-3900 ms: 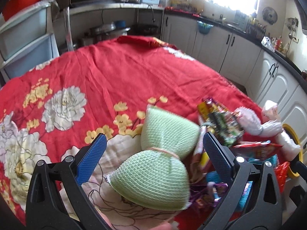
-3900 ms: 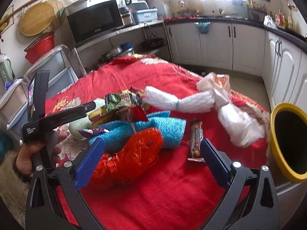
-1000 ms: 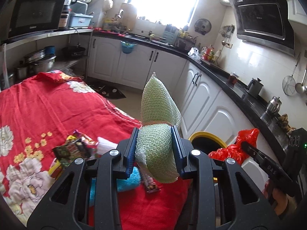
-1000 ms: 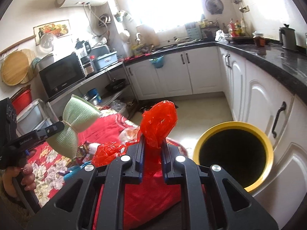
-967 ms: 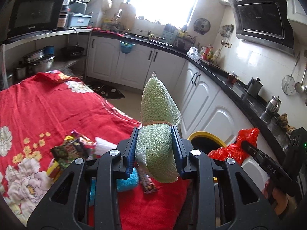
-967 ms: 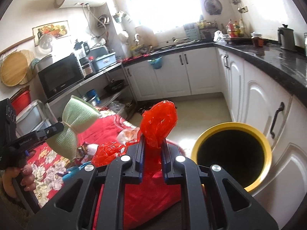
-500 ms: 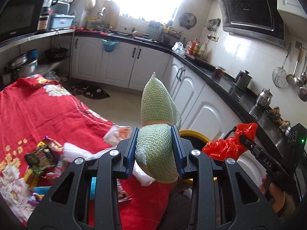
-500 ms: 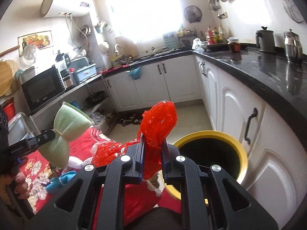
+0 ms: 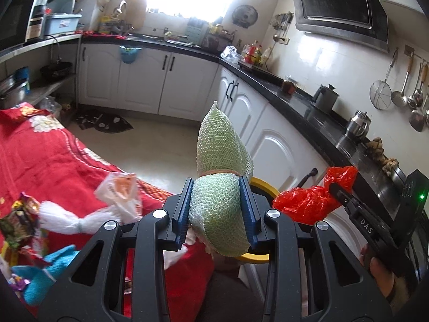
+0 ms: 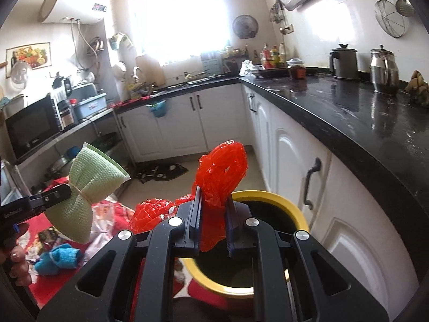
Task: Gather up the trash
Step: 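Carry the green scrubber in the left tool while the right tool carries the red bag over the bin, then open the right tool to drop the red bag while the left tool drops the scrubber into the bin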
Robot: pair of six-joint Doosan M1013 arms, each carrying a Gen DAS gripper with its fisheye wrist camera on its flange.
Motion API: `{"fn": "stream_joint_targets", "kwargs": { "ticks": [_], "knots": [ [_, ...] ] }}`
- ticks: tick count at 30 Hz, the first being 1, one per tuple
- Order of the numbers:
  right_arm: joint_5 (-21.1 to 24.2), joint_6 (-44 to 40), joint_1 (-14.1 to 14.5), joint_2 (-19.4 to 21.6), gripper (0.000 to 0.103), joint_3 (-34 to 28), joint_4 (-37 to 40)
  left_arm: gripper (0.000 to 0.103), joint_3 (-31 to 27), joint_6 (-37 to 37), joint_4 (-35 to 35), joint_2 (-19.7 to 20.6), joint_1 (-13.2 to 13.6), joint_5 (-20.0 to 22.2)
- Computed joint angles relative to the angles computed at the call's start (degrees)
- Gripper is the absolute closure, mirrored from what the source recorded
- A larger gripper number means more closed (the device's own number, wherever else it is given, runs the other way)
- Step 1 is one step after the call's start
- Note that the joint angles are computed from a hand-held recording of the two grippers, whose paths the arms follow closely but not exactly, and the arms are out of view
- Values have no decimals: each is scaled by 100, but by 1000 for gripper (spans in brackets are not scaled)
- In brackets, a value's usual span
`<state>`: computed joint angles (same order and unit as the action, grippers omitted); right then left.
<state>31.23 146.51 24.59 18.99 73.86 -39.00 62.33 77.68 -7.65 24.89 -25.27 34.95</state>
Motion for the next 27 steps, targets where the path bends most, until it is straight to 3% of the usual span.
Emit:
{"fn": "stream_joint_targets", "kwargs": {
  "ticks": [13, 27],
  "knots": [
    [543, 467, -76, 184, 89, 72, -541, 76, -586, 520, -474, 544, -150, 311],
    [591, 506, -220, 411, 86, 119, -445, 75, -1246, 551, -688, 1125, -160, 883]
  ]
}}
